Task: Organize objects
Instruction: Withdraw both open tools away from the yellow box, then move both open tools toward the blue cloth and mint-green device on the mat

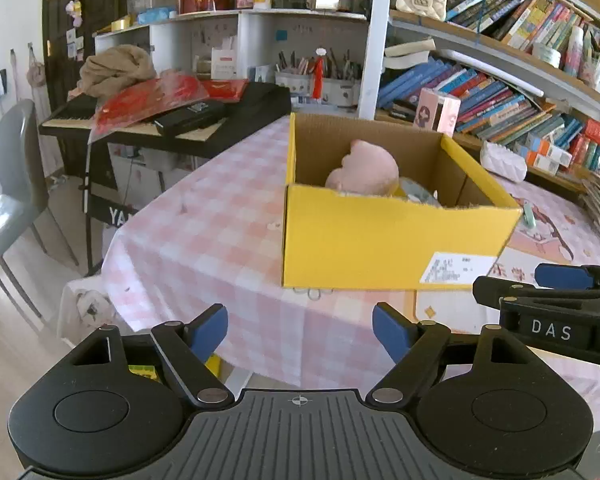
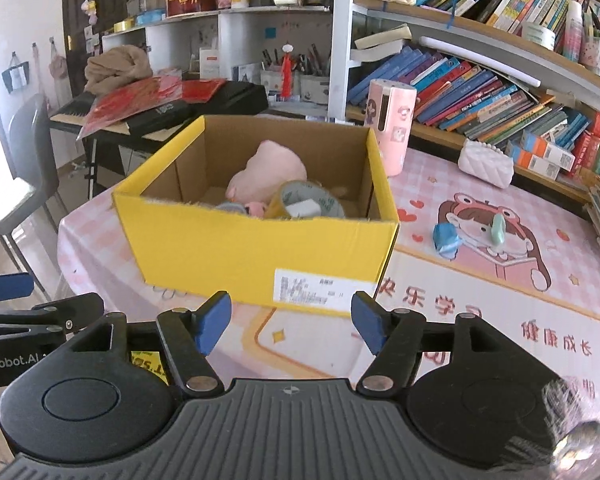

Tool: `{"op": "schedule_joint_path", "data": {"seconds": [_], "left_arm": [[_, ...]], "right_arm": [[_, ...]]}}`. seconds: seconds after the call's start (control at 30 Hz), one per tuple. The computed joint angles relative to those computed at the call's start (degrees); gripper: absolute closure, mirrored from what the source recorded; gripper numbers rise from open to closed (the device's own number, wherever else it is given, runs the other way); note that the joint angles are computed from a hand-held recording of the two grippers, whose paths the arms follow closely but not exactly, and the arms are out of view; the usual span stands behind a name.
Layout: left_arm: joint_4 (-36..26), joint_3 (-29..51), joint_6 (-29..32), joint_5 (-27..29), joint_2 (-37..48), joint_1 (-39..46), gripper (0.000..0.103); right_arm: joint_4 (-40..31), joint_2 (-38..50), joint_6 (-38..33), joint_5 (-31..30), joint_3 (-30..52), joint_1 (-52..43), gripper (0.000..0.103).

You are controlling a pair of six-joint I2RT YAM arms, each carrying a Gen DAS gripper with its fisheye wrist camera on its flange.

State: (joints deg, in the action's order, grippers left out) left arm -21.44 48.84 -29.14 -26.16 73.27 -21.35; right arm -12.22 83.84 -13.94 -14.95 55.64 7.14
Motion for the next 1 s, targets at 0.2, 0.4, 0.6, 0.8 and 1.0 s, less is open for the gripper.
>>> {"op": "schedule_joint_path", "data": {"seconds": [0.2,0.4,0.6,0.8,1.0], "left_arm": [[-2.22,-1.59,-0.98,-0.47,-2.0,-2.41,0.021],[-3.78,-2.52,-1.71,-1.08,-3.24,-5.12,0.02],[-3.81,-3.39,-1.74,-0.94,-3.8,-7.5,0.017],[-2.82,-2.9,-1.51,0.47,-2.1,-9.37,0.017],[-0.57,-1.34,0.2,2.23,0.83,-11.22,0.017]], "right_arm": [[-1.01,-3.84,-0.25,0.63,-4.05,-0.26,0.035],[-1.68,-7.55,0.01,1.46,-7.8,-1.25,0.033],[-2.6,-10.5,0.64,2.16,-10.17,-2.85,0.03],[-3.6,-13.09,0.39,3.15,-12.38,-5.27,0.026],[-4.31,-13.91,-0.29,3.11,-12.96,-9.99,0.026]]}}
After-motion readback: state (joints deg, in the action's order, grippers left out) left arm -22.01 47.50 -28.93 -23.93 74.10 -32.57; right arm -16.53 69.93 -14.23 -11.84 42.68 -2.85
